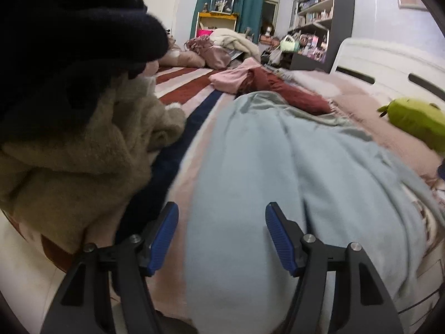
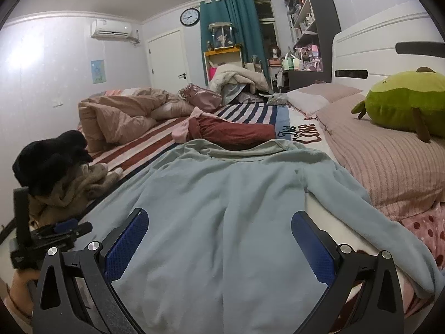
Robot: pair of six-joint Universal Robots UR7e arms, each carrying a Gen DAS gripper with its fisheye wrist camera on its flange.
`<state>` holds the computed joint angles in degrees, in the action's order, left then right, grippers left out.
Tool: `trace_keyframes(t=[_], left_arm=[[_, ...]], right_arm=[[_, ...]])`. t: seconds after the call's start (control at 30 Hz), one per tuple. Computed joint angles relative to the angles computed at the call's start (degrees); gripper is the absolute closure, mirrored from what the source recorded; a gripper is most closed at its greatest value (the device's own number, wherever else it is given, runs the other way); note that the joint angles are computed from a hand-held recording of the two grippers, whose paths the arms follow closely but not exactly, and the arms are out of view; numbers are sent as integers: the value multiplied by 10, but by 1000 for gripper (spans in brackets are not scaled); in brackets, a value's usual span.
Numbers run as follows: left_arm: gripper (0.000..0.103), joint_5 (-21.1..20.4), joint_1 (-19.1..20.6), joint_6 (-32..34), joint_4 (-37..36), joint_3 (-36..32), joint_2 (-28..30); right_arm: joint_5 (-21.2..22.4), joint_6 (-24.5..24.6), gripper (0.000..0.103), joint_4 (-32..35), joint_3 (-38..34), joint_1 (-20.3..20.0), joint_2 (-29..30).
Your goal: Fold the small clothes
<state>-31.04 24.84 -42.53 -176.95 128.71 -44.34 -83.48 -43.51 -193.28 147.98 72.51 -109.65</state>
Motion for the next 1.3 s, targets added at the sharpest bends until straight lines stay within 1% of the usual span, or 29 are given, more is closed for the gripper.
trace_keyframes(t=[0.07,0.17,0.2,0.23,0.27,0.3,0.33,0.43,0.5,0.53,0.57,0.63,0.73,0.8,0.83,0.87,0.93,0.97,1.0,1.07,1.1,1.13,1.17,1.2,1.23,1.27,1.3], left_arm=[[50,-12,14,0,-5,-3,2],[60,24,9,-20,24,-11,18],[70,36,6,-31,35,-15,25],[84,43,4,-34,38,-19,32],[89,46,3,-31,39,-25,38],[100,44,2,-16,33,-29,43],[101,41,1,-1,29,-31,45],[101,54,-8,17,26,-35,41],[102,101,-19,-16,75,-41,24],[102,117,-24,-13,83,-44,17],[102,125,-28,13,74,-50,11],[102,121,-33,102,15,-70,9],[102,89,-38,234,-39,-127,23],[102,48,-38,305,-35,-178,39],[102,25,-36,324,-19,-203,46],[102,-19,-31,328,18,-229,48],[102,-133,-9,308,78,-280,59],[102,-182,2,293,99,-304,71],[101,-216,12,285,113,-327,90],[99,-266,26,281,117,-357,128],[94,-302,37,266,128,-371,143],[82,-338,45,252,135,-377,151],[76,-364,51,241,134,-377,155],[67,-371,50,235,125,-370,153],[55,-365,45,237,116,-357,144],[48,-355,39,240,110,-341,131],[39,-333,27,237,91,-309,108]], right_arm=[[-3,1,1,-5,0,5,4],[-9,2,1,-12,-1,11,9],[-13,6,1,-18,0,12,11],[-15,13,1,-21,0,12,11],[-11,17,1,-17,-1,10,9],[-7,20,1,-13,-2,7,6],[-3,22,1,-8,-2,5,2],[3,20,1,-5,-2,-2,-7],[14,19,1,12,-4,-10,-18],[28,17,1,37,-6,-17,-32],[42,14,1,54,-7,-23,-42],[62,11,1,66,-8,-34,-57],[88,7,1,89,-12,-48,-77],[129,-4,0,136,-15,-73,-106],[150,-15,0,169,-19,-85,-120],[171,-23,0,198,-22,-98,-134],[192,-27,0,222,-25,-115,-148],[203,-32,0,234,-27,-126,-155],[207,-35,0,236,-28,-133,-159],[211,-38,0,235,-30,-148,-165],[215,-41,0,240,-32,-159,-171],[218,-43,0,246,-35,-166,-173],[217,-46,0,254,-37,-173,-176],[216,-49,0,260,-38,-180,-178],[210,-52,1,266,-39,-184,-179],[204,-53,1,269,-41,-182,-177],[194,-53,1,271,-44,-178,-171]])
